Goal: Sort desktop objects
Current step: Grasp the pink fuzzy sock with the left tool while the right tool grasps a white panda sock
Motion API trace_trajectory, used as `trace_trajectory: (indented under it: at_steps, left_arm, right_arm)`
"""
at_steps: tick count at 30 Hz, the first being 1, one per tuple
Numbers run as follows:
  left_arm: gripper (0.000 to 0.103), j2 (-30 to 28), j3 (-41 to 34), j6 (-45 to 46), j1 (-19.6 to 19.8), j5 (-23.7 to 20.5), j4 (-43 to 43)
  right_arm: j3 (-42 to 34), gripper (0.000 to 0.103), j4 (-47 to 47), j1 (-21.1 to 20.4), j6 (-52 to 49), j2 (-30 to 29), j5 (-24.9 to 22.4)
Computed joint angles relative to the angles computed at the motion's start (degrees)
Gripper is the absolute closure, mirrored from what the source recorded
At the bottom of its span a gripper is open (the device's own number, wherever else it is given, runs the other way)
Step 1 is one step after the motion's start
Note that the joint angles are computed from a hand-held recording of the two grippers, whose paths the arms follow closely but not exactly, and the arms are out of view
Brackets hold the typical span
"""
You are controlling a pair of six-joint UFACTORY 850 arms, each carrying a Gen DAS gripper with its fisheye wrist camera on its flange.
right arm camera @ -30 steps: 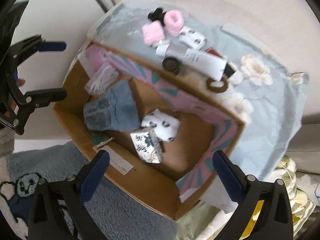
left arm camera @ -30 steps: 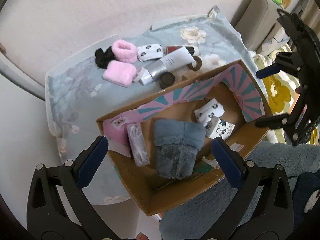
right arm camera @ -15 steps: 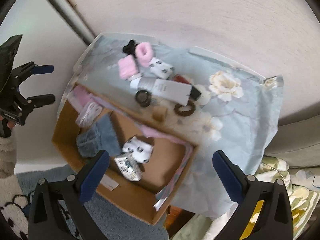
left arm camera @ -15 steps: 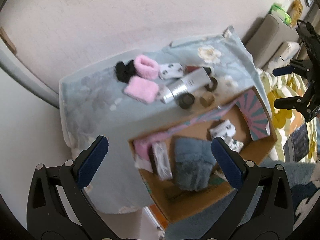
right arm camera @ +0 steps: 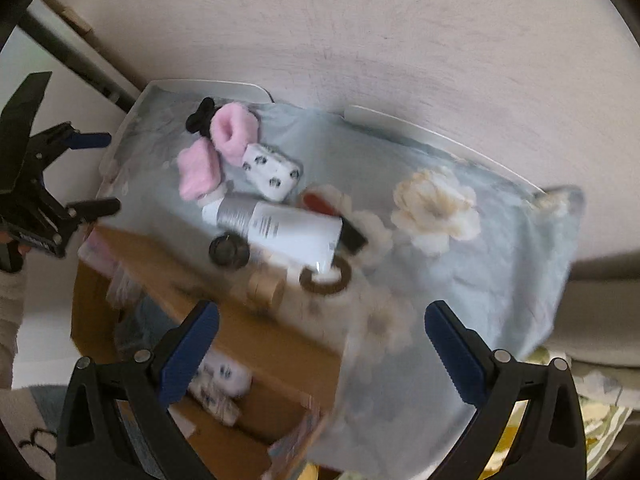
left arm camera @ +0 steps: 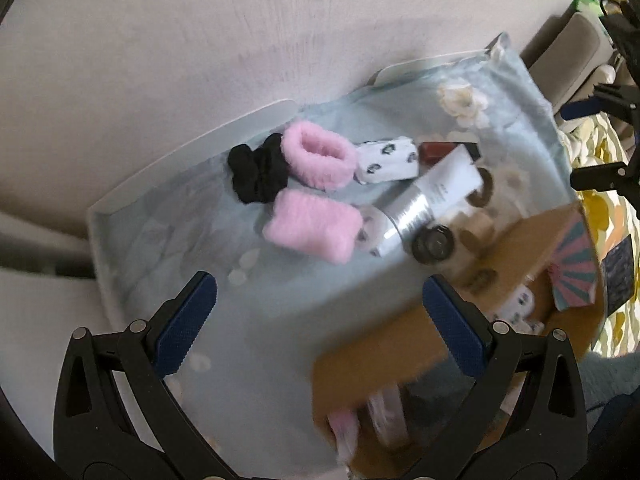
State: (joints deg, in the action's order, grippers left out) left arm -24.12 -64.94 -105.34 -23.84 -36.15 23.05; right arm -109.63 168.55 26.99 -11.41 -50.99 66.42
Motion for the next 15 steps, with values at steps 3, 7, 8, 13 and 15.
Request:
trace_trajectory:
  at_steps: [3, 7, 8, 13, 15]
  left_arm:
    - [0.001, -1.59, 1.15, 0.84, 1.80, 3.61, 0.72]
    - [0.001, -2.99, 1.89, 2.11, 3.43, 6.73, 1.51]
    - [0.001, -3.37, 1.89, 2.85, 3.81, 7.02, 1.28]
    - [0.002, -5.22, 2.39, 6.59, 5.35, 9.64, -1.18]
    - [0.002, -5.69, 2.66, 6.44, 5.64, 10.40, -1.30]
  right_arm:
    - [8.90, 0.000, -2.67, -0.82, 0.01, 3.80, -5.46]
    - [16.79, 0.001, -4.78, -2.86, -3.45, 6.72, -10.33]
    - [18.52, 0.004, -4.53, -3.51, -7.14, 7.24, -11.90]
    - [24.01, 0.016, -3.27, -6.00, -16.37, 8.14, -18.57]
    - [25.61, 0.019, -3.75, -6.58, -17.42, 8.25, -21.21]
